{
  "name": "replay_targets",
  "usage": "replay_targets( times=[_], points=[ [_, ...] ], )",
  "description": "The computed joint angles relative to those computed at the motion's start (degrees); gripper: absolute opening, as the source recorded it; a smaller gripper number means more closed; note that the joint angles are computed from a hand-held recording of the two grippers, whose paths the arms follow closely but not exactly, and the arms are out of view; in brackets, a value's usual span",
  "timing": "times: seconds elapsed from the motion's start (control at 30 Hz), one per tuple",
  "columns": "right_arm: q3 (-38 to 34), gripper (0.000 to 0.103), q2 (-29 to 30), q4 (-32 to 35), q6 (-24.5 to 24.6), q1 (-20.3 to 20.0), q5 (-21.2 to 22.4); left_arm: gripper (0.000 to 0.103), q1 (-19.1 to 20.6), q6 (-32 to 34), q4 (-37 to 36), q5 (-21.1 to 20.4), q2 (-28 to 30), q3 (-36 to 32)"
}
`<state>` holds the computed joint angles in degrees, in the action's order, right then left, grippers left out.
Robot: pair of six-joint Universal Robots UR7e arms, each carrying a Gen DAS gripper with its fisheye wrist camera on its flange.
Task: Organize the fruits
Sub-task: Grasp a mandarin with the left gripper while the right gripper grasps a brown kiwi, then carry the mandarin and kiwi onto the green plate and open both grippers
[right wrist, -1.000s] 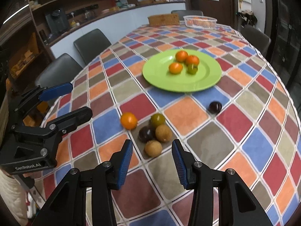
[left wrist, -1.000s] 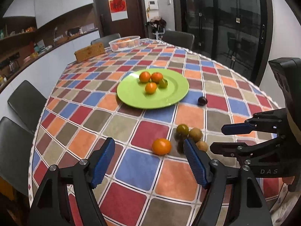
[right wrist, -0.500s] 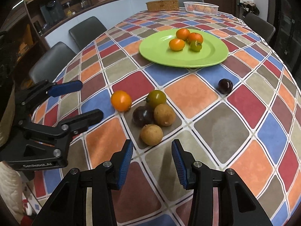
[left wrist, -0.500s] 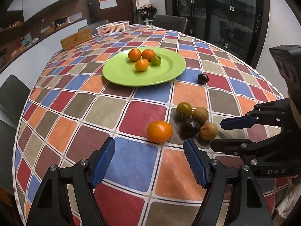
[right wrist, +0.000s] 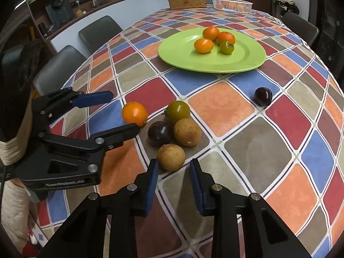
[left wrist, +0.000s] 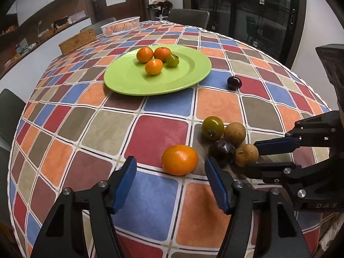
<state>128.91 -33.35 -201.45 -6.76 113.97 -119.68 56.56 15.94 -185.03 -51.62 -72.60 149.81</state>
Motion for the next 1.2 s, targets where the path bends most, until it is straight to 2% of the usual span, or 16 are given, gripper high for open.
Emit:
replay_targets(
  times=[0.2, 0.3, 0.4, 0.73, 1.2],
  points=[
    [-0.2, 0.031, -0.1, -0.1, -0.3, -0.4, 0.8, 0.047, 0.8, -0.7, 1.3, -0.8, 0.9, -1.1],
    [0.0, 0.027, -0.2, -0.3, -0.6, -0.7, 1.7, 0.039, 1.1, -1.4, 2.6, -1.5, 0.9, -1.4],
    [0.1, 0.027, -0.2, -0.8, -1.0, -1.0, 2.2, 0.036, 1.2, -2.3, 2.8, -2.0, 0.9, -1.5],
    [1.3, 0.027, -0.7, -3.2, -2.0, -1.2, 3.1, 0.035, -1.4, -5.9, 3.2, -0.9, -1.3, 0.5],
    [4.2, 0.027, -4.9, -7.1, -3.6, 0.2, 4.0, 0.035, -10.7, -14.8, 7.3, 3.9, -7.9, 3.8]
  ],
)
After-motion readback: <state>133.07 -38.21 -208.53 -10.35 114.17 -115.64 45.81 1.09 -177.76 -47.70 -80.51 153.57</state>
